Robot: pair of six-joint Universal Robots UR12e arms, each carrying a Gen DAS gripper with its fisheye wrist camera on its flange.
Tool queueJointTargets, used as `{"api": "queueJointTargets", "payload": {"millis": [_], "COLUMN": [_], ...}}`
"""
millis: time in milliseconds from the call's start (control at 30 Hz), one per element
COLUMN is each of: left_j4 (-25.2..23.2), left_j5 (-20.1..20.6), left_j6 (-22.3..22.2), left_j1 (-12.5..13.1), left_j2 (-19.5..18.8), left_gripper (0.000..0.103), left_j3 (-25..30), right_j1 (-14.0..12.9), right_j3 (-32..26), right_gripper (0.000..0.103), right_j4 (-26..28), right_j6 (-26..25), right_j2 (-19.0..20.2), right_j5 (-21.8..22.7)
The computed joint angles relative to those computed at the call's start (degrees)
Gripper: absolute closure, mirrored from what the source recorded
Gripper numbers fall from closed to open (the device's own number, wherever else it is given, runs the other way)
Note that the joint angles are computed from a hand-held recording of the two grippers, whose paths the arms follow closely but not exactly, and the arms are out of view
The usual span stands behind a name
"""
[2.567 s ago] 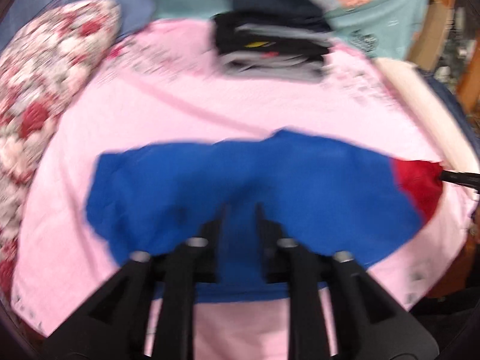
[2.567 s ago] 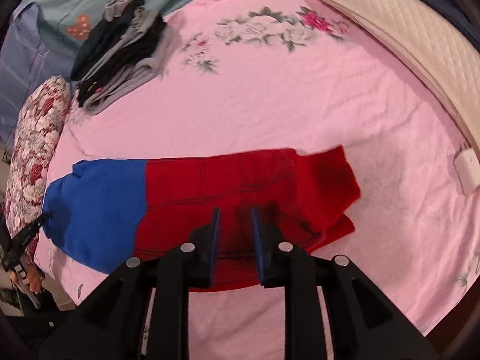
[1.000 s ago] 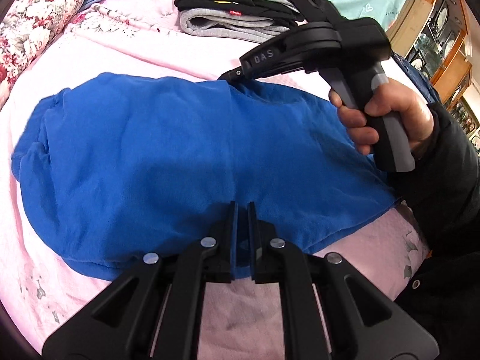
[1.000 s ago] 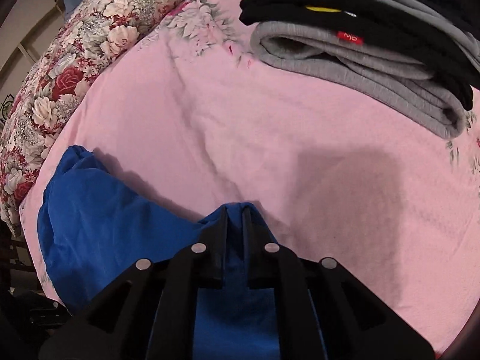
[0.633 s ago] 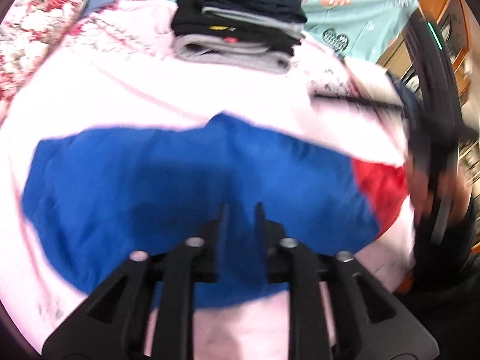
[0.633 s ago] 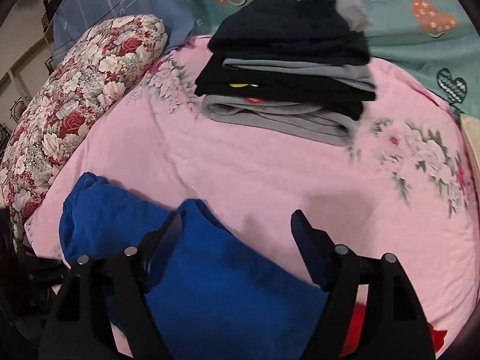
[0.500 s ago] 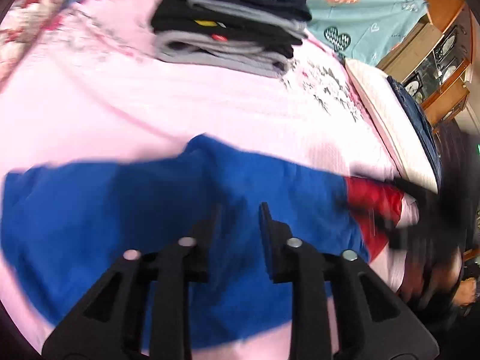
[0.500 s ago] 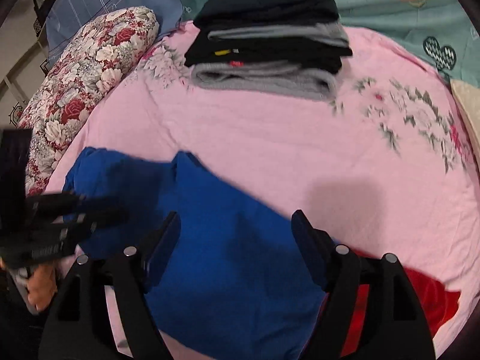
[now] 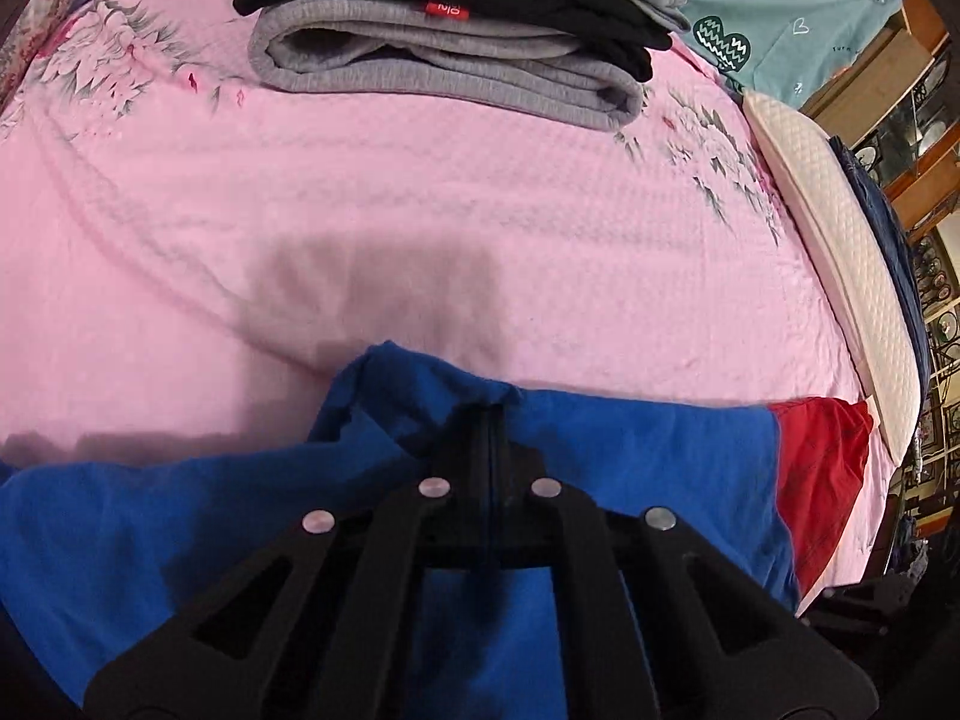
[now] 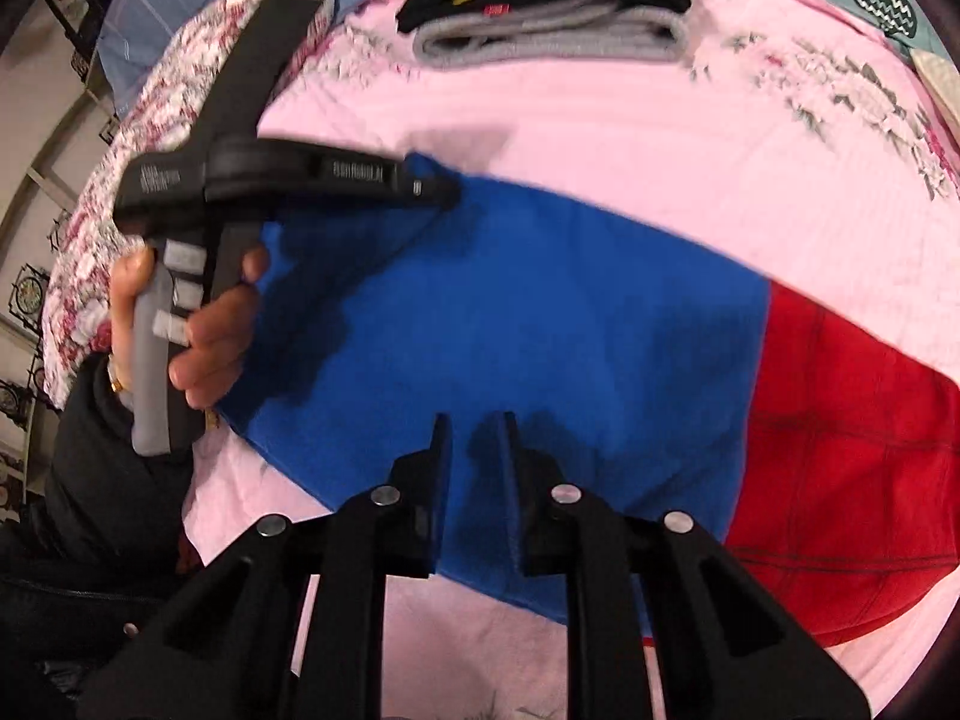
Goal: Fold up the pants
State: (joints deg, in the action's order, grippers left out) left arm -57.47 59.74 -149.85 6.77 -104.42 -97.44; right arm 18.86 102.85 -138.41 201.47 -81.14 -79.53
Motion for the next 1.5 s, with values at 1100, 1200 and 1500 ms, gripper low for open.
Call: {"api": "queueJointTargets", "payload": {"millis": [1100, 1200, 1500], "left_j4": [3.03, 2.54, 4.53], "left_j5": [-0.24, -0.72, 1.07], "left_j6": [-3.92, -4.04, -5.79], "left_j1": [13.54, 13.77, 13.29], "left_j2": [9.63, 9.49, 10.15], "left_gripper": [0.072, 0.073, 0.081], "left_j3": [-10.37, -10.25, -10.77], "right_j1": [-18.13, -19.75, -18.35], "right_j3": [25.87, 27.23, 27.90], "right_gripper": [0.027, 0.027, 0.077], "right_j4": [-14.52, -20.09, -24.89], "right_j6": [36.84, 37.75, 38.05], "right_j2": [-21.96, -20.99, -19.50], "right_j5": [3.73, 5.84, 0.66]}}
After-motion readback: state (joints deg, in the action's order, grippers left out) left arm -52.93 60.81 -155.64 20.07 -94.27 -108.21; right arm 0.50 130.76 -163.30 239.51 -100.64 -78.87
